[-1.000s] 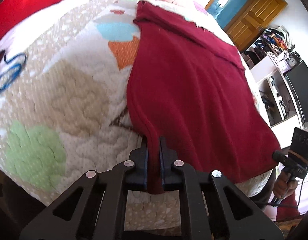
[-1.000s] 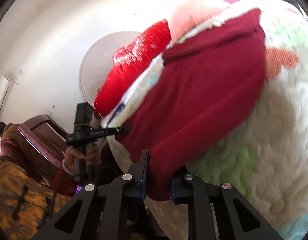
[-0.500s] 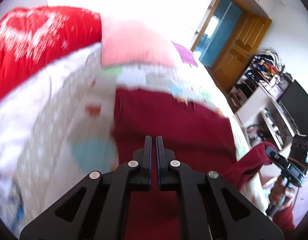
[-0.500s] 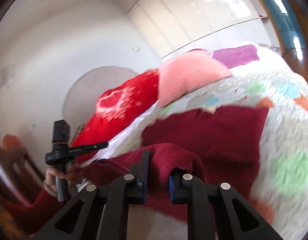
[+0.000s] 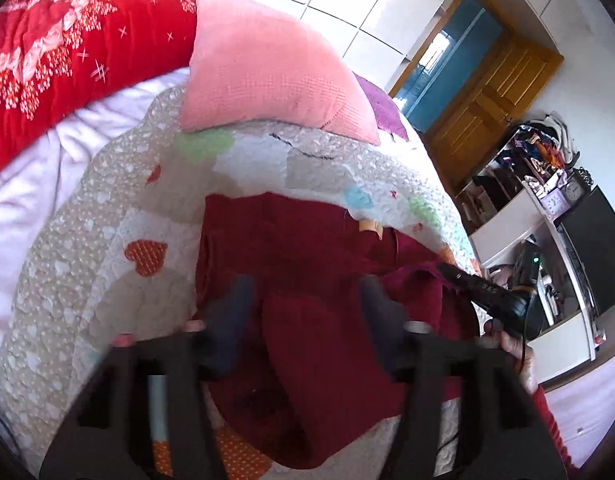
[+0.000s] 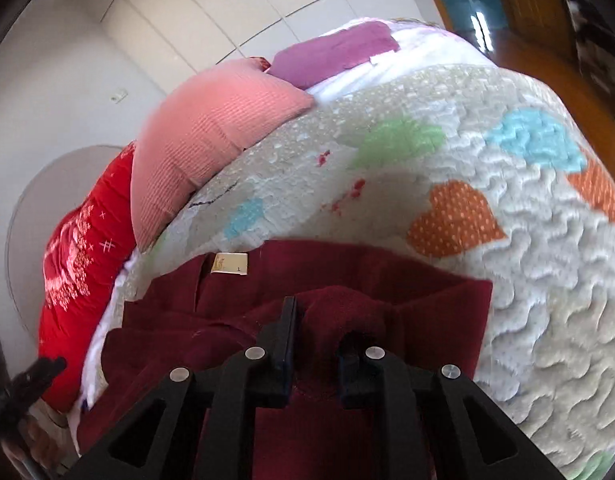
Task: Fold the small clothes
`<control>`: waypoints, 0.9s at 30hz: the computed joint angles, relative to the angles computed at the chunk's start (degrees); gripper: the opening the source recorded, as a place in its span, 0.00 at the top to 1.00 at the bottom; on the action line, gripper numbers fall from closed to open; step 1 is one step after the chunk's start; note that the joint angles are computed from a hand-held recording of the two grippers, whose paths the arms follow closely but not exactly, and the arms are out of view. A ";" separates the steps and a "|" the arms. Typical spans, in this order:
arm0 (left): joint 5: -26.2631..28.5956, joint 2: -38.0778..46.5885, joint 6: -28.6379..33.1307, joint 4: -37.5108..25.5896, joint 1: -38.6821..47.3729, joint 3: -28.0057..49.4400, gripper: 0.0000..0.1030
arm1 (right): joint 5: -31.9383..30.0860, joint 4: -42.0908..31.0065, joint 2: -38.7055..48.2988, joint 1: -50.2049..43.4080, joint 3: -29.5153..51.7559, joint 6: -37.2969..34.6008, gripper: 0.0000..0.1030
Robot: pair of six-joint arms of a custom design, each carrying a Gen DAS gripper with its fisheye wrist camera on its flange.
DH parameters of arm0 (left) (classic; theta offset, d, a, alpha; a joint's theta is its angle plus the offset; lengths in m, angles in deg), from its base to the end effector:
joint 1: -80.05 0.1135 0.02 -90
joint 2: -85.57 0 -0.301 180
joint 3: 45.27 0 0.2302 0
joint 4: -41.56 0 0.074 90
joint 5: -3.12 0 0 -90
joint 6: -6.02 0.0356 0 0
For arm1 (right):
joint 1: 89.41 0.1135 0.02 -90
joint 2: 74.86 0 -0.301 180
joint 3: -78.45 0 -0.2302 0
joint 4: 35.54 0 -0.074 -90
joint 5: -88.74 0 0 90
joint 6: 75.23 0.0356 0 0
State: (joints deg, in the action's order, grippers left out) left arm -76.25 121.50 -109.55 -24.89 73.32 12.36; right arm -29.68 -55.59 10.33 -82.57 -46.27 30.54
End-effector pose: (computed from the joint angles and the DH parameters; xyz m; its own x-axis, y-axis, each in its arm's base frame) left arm 0.0663 -0.0144 0.2985 -0.7366 -0.3402 -0.5846 -0.0805 0.9022 -0.4237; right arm 0.2582 0.0480 0.2180 -0.8426 0.1397 -0.5201 -0.1868 0.8300 0.5255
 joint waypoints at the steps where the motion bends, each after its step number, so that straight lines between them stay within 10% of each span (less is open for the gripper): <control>1: 0.55 -0.36 -0.16 0.07 -0.36 -0.68 0.37 | -1.60 1.21 -1.89 -0.61 -1.25 0.22 0.74; 3: -0.03 -0.24 -1.05 0.24 -2.21 -1.72 0.37 | -3.01 -0.02 -6.86 -0.88 -3.01 -1.03 0.50; 12: -2.87 5.11 -11.15 7.28 -13.75 -9.21 0.40 | -9.98 -6.84 -13.41 -8.44 -4.76 -5.88 0.50; 15: -9.88 7.47 -14.84 8.77 -23.07 -8.96 0.90 | -8.64 -6.62 -13.29 -7.95 -4.44 -5.45 0.50; 21: -22.57 9.09 -18.24 5.49 -36.90 -1.55 0.93 | 1.90 -3.25 -7.60 -2.74 -0.09 -4.37 0.46; 27: -21.15 10.44 -10.58 4.28 -29.22 1.77 0.93 | 3.68 -5.63 -2.24 0.45 3.98 -8.33 0.39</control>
State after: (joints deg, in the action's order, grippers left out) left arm -97.40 131.94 -120.14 -20.62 44.10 14.13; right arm -26.00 -61.21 8.09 -82.12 -42.29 22.21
